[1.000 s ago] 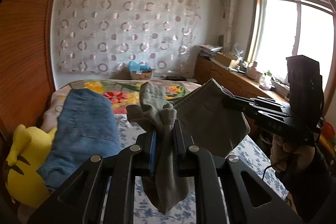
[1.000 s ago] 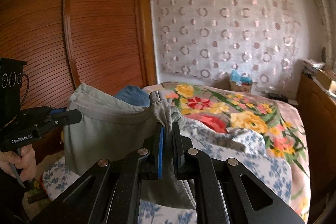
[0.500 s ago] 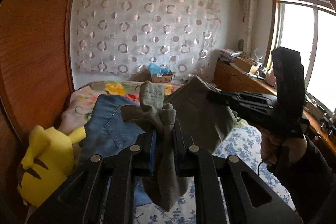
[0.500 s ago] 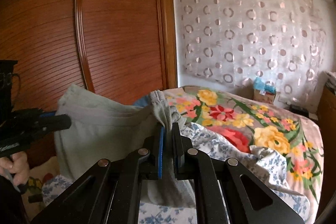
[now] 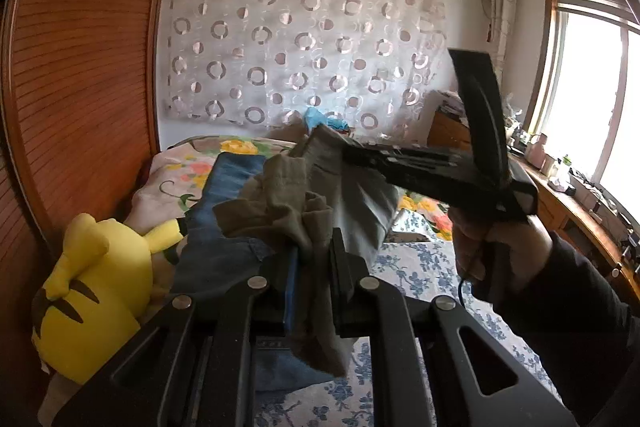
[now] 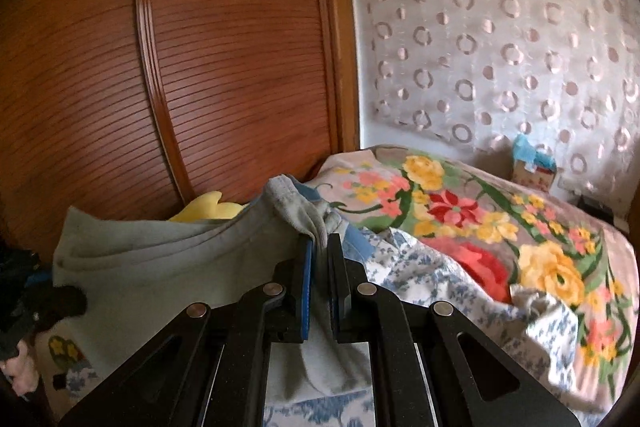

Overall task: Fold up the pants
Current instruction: 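Carry the lifted shorts with both tools toward the folded blue jeans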

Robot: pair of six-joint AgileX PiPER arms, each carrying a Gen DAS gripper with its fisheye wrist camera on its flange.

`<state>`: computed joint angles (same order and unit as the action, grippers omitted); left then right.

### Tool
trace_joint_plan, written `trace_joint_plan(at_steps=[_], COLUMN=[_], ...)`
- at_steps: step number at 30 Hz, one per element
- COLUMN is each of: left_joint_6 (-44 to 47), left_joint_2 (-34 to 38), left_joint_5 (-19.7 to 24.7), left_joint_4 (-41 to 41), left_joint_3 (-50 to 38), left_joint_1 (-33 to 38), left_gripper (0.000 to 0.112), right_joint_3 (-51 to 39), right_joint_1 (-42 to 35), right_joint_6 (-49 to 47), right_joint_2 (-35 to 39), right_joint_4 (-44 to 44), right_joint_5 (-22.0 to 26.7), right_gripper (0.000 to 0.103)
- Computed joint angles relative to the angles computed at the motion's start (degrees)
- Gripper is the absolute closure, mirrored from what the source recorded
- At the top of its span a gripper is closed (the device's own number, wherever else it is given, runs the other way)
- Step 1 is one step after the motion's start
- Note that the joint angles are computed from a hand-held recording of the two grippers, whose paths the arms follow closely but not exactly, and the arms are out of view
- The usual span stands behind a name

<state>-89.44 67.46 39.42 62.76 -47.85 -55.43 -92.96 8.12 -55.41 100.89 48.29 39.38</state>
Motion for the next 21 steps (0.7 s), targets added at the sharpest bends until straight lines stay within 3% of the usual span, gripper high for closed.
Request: trace_joint_plan(at_steps=[15,21], left_joint_6=[-3.6,-5.7], left_joint_2=[-1.1,-0.5], left_joint_5=[-5.4,-7.5], left_joint_4=[-2.2,-2.0], left_joint_3=[7.3,9.8], left_joint_1=[7.2,9.9], left_gripper=[0.098,0.098], right_joint_3=[-25.2,-42.6], right_joint_1=[5.3,6.0], right_joint_6=[6.2,16.3], right_joint_2=[17.5,27.2], right_joint_4=[-9.5,-17.4], right_joint_5=[7.5,16.2], right_gripper=[0.096,0.096])
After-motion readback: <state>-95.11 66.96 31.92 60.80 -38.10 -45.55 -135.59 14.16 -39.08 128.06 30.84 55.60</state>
